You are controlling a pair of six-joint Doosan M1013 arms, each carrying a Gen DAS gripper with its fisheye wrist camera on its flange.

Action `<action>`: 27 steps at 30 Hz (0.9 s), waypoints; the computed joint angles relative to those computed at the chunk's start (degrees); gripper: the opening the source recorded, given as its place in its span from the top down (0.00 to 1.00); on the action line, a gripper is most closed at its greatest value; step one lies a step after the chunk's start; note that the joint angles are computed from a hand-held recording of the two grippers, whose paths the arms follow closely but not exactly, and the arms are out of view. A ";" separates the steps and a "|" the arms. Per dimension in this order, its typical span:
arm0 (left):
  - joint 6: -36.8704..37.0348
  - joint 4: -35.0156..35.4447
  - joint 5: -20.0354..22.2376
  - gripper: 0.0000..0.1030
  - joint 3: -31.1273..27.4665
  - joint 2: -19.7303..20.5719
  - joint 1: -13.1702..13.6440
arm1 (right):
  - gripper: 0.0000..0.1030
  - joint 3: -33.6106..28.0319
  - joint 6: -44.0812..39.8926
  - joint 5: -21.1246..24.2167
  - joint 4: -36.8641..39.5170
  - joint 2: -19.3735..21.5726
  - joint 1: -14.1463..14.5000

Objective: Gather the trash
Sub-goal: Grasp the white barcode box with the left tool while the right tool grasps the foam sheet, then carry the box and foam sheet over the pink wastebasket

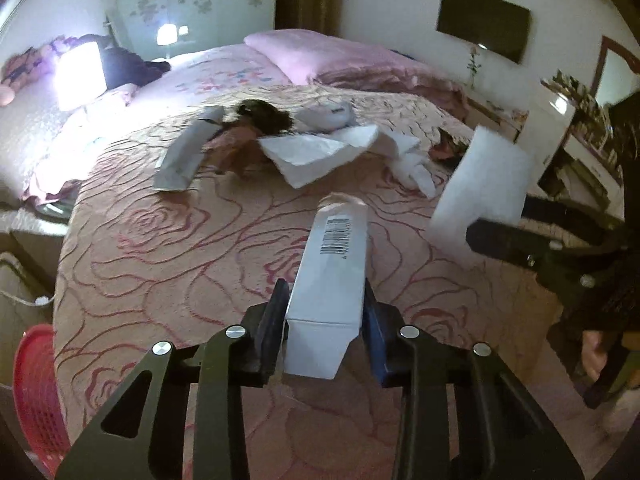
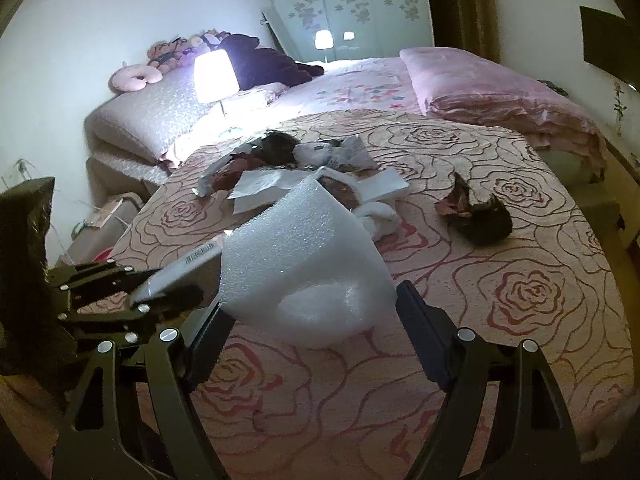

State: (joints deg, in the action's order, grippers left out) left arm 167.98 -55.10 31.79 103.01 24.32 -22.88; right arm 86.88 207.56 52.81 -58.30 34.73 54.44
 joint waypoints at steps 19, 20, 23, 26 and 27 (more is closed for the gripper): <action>1.97 -8.26 -0.46 0.73 2.09 -2.51 5.41 | 0.25 -3.73 -4.79 -6.32 1.18 1.74 -1.23; 2.11 -8.50 -0.94 0.73 2.13 -2.63 5.61 | 0.25 -4.25 -5.63 -6.33 1.53 1.99 -1.33; 1.65 -8.68 -2.57 0.73 2.24 -2.99 6.19 | 0.25 -6.18 -8.89 -6.15 3.05 2.92 -1.69; 1.01 -8.94 -4.81 0.73 2.43 -3.36 6.86 | 0.25 -8.16 -11.84 -6.02 4.41 3.83 -2.01; 0.61 -9.02 -5.70 0.73 2.48 -3.53 7.11 | 0.25 -8.71 -12.67 -6.11 4.73 4.07 -2.11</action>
State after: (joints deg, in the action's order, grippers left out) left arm 168.58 -64.13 26.09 105.48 20.79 -15.77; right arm 78.17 194.89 46.70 -53.57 38.80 52.33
